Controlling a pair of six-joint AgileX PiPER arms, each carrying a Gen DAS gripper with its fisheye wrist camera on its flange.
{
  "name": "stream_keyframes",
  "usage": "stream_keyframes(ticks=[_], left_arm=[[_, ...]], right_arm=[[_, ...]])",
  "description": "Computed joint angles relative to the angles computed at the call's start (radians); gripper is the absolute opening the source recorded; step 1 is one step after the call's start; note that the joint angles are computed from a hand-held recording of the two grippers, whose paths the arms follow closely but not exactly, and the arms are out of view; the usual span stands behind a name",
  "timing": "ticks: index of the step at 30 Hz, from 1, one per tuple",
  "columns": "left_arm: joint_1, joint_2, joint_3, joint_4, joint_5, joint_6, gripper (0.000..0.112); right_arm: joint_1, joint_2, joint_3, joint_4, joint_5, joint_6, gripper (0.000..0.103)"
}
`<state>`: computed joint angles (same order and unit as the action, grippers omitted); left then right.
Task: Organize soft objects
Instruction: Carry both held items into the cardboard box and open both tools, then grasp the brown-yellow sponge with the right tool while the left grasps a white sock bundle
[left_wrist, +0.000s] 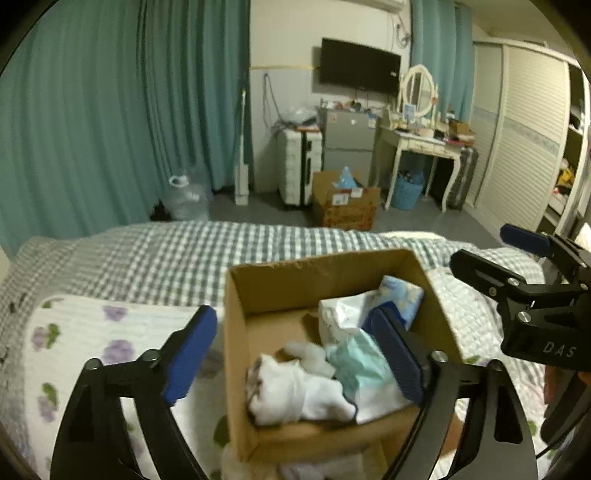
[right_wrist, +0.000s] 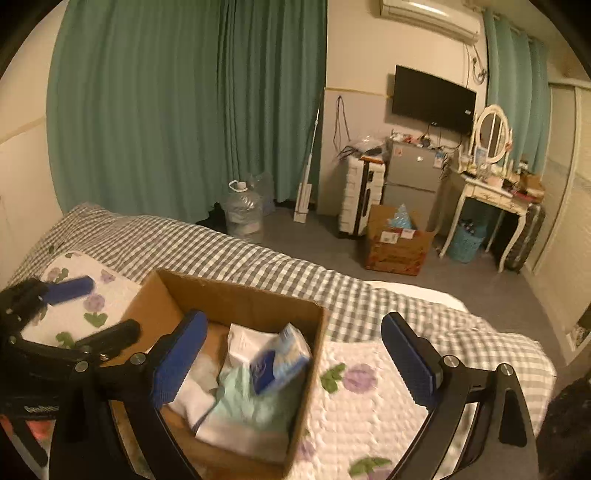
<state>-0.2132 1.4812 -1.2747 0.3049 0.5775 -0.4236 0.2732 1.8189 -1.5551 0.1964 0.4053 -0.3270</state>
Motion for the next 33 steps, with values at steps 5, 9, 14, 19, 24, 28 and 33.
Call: stream_keyframes(ticks=[5,9,14,19,24,28,33], left_arm=[[-0.073,-0.199,0.027,0.071,0.139,-0.063,0.092],[-0.197,-0.332,0.01,0.174,0.284,-0.138,0.103],[-0.406,-0.441,0.024,0.336,0.463,-0.282,0.103],[-0.513,-0.517,0.176,0.461,0.511,-0.478,0.103],[-0.29,-0.514,0.409,0.351,0.282,-0.507,0.103],[-0.215,-0.366,0.494,0.47,0.175,-0.688,0.103],[-0.161,-0.183,0.672,0.566,-0.037,-0.895,0.103]], right_arm=[[0.019,-0.25,0.157,-0.177,0.047,0.136,0.103],[0.069,-0.419,0.218,-0.336,0.148,0.244,0.103],[0.137,-0.573,0.295,-0.434,0.235,0.335,0.103],[0.163,-0.657,0.476,-0.531,0.182,0.449,0.103],[0.118,-0.531,0.6,-0.452,0.014,0.446,0.103],[0.122,-0.31,0.578,-0.687,-0.092,0.699,0.103],[0.072,-0.13,0.632,-0.895,-0.217,0.944,0.103]])
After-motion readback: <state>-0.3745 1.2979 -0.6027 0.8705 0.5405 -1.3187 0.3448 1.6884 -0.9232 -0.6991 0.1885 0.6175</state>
